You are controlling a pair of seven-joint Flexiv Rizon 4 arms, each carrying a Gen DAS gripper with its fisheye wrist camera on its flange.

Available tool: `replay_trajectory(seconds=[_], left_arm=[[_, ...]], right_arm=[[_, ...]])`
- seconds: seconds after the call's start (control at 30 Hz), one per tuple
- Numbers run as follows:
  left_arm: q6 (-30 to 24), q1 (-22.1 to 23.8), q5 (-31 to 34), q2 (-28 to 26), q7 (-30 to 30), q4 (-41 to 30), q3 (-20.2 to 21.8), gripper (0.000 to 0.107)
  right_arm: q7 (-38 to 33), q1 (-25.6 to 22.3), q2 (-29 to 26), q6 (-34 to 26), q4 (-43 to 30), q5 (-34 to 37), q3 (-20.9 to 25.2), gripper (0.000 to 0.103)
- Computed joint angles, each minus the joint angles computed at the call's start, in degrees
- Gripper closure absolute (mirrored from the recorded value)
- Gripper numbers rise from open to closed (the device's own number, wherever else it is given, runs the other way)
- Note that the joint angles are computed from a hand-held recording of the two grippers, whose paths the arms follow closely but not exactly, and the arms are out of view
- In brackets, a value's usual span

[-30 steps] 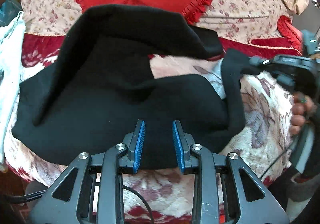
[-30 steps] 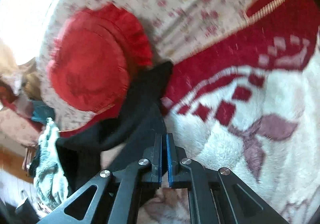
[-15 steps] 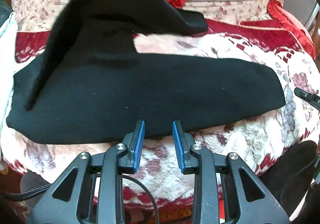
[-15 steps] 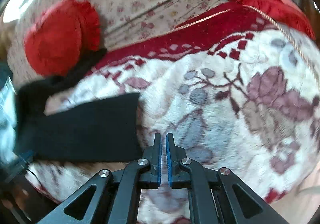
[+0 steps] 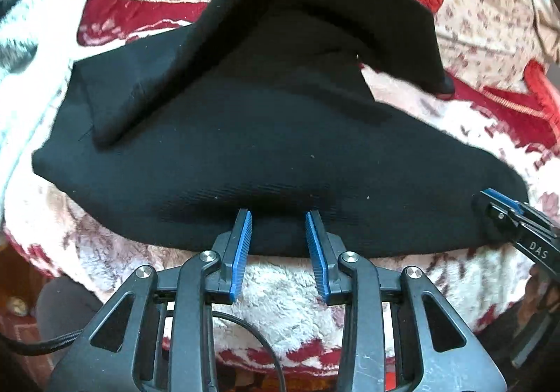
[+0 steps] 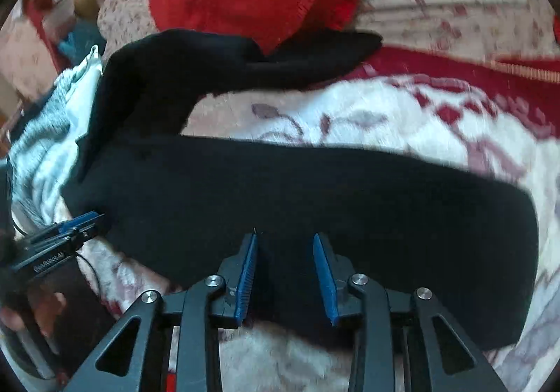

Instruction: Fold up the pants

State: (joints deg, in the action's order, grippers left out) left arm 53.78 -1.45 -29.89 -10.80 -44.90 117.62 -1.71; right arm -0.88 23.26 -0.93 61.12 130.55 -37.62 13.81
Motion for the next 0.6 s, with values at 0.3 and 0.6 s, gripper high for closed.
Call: replay_trajectory(seconds=[0.3,0.6], left_arm=[[-4.11,2.84,-9.1,-3.65,-5.62,-6.96,-0.21,0.062],[1.03,3.51,-7.89,-7.57,-10.33,-11.51,-1.52,0.062]], right_arm=[[-6.21,0.37,-7.66,1.94,-12.69,-11.47,-4.47,0.061],[-16.37,3.06,-16.37,-0.63,-24.79,-18.38,-8.63,0.056]])
